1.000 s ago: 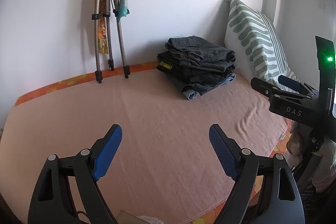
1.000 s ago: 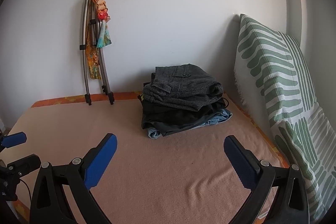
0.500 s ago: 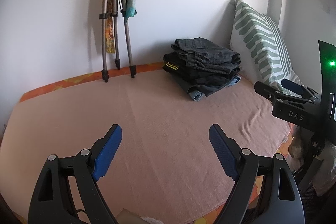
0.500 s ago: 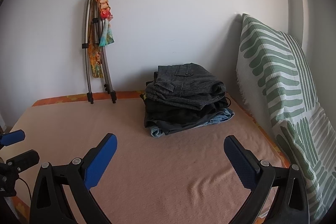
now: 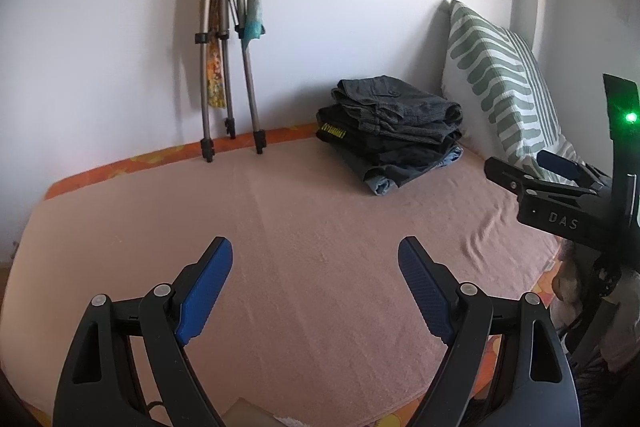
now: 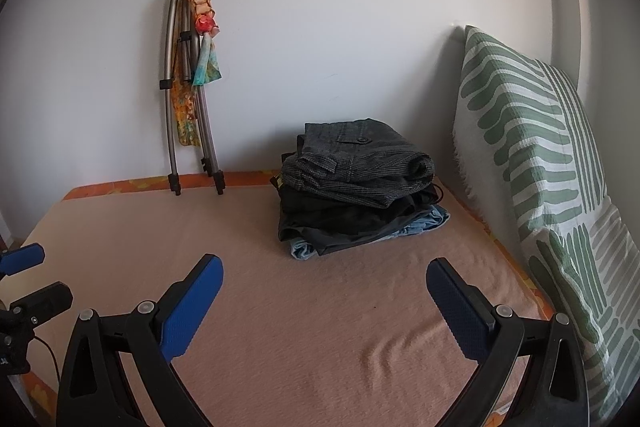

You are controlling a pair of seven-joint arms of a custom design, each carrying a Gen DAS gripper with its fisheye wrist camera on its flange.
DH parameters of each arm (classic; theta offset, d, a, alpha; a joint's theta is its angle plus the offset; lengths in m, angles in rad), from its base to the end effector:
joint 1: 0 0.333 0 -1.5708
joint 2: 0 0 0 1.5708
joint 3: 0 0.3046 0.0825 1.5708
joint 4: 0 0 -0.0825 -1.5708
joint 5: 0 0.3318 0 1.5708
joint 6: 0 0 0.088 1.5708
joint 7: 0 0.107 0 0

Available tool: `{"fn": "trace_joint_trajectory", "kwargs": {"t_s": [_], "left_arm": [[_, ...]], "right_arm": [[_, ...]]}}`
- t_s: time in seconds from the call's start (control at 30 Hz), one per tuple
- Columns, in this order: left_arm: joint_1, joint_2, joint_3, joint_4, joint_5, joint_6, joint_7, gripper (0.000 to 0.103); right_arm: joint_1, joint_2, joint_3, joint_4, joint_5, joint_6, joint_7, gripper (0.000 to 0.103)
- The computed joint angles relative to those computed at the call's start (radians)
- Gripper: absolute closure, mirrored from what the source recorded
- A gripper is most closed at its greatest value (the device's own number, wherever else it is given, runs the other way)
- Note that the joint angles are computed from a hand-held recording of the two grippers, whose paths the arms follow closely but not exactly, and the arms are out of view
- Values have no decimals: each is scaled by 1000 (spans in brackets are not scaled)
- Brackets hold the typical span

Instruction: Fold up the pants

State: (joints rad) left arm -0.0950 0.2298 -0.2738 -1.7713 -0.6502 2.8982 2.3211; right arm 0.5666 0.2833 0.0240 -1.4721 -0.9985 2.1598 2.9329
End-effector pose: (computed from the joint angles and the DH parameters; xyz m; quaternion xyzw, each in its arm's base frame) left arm 0.5948 -0.1728 0.5408 -0.4432 0.7648 -0.4185 0.2090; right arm 0.5449 0.3221 0.5767 -0.5007 0.7238 -0.3990 0.2572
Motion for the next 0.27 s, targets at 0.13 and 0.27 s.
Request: {"fn": "trace_joint_trajectory", "kwargs": {"t_s": [0.13, 0.27], "left_arm": [[1, -2, -4, -5, -8, 12, 18, 18], [0, 0, 4, 4, 3, -15, 0, 18]], "right_arm": [[1, 4, 0, 5, 2, 2, -4, 0], [1, 8, -1, 9, 8, 7, -9, 0]]}}
